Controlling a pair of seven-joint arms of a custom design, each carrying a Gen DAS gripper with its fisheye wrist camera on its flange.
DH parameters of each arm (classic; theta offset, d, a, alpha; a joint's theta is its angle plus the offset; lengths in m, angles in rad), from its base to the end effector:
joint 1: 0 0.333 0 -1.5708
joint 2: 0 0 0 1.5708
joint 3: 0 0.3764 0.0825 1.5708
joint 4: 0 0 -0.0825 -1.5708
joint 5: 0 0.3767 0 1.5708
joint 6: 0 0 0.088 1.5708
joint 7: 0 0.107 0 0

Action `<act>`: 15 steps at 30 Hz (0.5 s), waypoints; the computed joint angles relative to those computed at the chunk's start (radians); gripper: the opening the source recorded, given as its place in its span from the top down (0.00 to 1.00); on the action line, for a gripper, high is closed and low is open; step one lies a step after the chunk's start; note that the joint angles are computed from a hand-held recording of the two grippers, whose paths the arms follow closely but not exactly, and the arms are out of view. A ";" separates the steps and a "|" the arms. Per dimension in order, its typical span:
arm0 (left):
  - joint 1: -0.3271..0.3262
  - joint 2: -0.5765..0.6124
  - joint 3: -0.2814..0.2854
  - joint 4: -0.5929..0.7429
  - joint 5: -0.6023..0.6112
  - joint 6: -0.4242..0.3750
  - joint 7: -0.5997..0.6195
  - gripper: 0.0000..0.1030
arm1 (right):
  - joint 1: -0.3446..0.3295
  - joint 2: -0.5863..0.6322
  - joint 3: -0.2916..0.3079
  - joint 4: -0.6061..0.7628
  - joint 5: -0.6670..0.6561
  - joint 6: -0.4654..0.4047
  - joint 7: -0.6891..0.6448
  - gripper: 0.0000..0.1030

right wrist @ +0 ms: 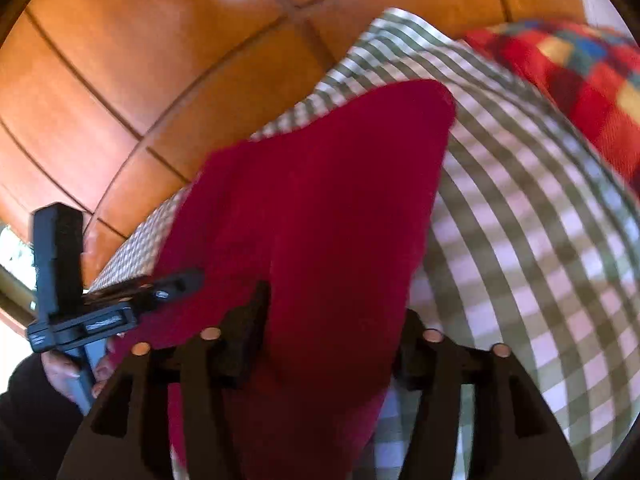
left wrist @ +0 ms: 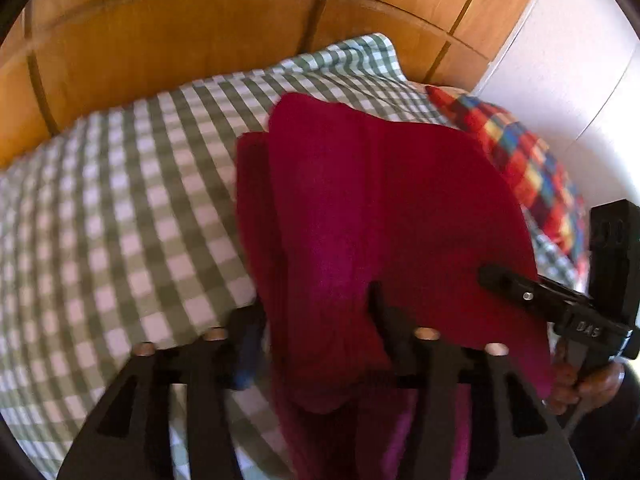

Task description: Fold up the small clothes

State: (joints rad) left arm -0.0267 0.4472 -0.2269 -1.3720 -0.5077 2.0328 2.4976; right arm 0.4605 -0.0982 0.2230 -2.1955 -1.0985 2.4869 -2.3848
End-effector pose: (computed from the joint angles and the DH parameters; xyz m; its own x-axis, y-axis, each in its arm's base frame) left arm 0.7099 -0.1739 0.5540 -0.8378 -0.5009 0.2172 -0.5319 0.6594 -0.5312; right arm 0.4088 0.3430 0.5285 -0.5046 -0.6842 -0.5265 -0.3832 0.7240 -0.5736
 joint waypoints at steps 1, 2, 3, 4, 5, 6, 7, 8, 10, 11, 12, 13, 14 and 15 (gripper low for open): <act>0.000 -0.017 0.000 -0.021 0.001 0.027 0.018 0.45 | 0.003 0.000 0.005 0.002 0.000 -0.015 0.013 0.29; 0.000 -0.041 0.003 -0.052 -0.001 0.067 0.034 0.45 | 0.008 -0.008 0.009 -0.002 0.009 -0.032 0.013 0.27; 0.011 -0.045 -0.007 -0.057 -0.002 0.101 0.045 0.45 | 0.015 -0.025 0.014 -0.004 0.033 -0.063 -0.014 0.26; 0.008 -0.079 0.004 -0.098 -0.025 0.140 0.068 0.45 | 0.021 -0.041 0.023 -0.006 0.050 -0.098 -0.036 0.26; 0.030 -0.085 -0.021 -0.104 -0.035 0.183 0.079 0.45 | 0.023 -0.059 0.029 -0.004 0.064 -0.138 -0.065 0.26; 0.041 -0.120 -0.010 -0.144 -0.105 0.214 0.146 0.45 | 0.026 -0.085 0.040 -0.003 0.070 -0.180 -0.083 0.26; 0.062 -0.146 -0.019 -0.174 -0.159 0.228 0.196 0.47 | 0.029 -0.092 0.058 0.007 0.063 -0.218 -0.078 0.27; 0.077 -0.178 -0.022 -0.210 -0.207 0.227 0.242 0.50 | 0.031 -0.101 0.067 0.014 0.062 -0.243 -0.084 0.27; 0.096 -0.234 -0.017 -0.261 -0.292 0.191 0.335 0.60 | 0.039 -0.112 0.088 0.027 0.055 -0.291 -0.104 0.36; 0.088 -0.246 -0.008 -0.273 -0.303 0.182 0.349 0.62 | 0.046 -0.108 0.099 0.039 0.050 -0.300 -0.111 0.39; 0.084 -0.255 0.003 -0.280 -0.305 0.151 0.356 0.67 | 0.052 -0.101 0.102 0.052 0.046 -0.297 -0.120 0.45; 0.074 -0.261 0.011 -0.290 -0.302 0.144 0.355 0.71 | 0.059 -0.086 0.106 0.070 0.050 -0.299 -0.136 0.49; 0.062 -0.267 0.018 -0.301 -0.291 0.145 0.352 0.72 | 0.069 -0.068 0.110 0.090 0.059 -0.304 -0.162 0.50; 0.050 -0.269 0.024 -0.313 -0.276 0.159 0.346 0.72 | 0.080 -0.035 0.108 0.124 0.078 -0.314 -0.217 0.54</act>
State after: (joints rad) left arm 0.0232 0.1778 -0.2025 -1.6853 -0.7841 2.1918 2.8436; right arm 0.5402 -0.1336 0.3309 -2.0715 -1.0203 2.1731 -2.6016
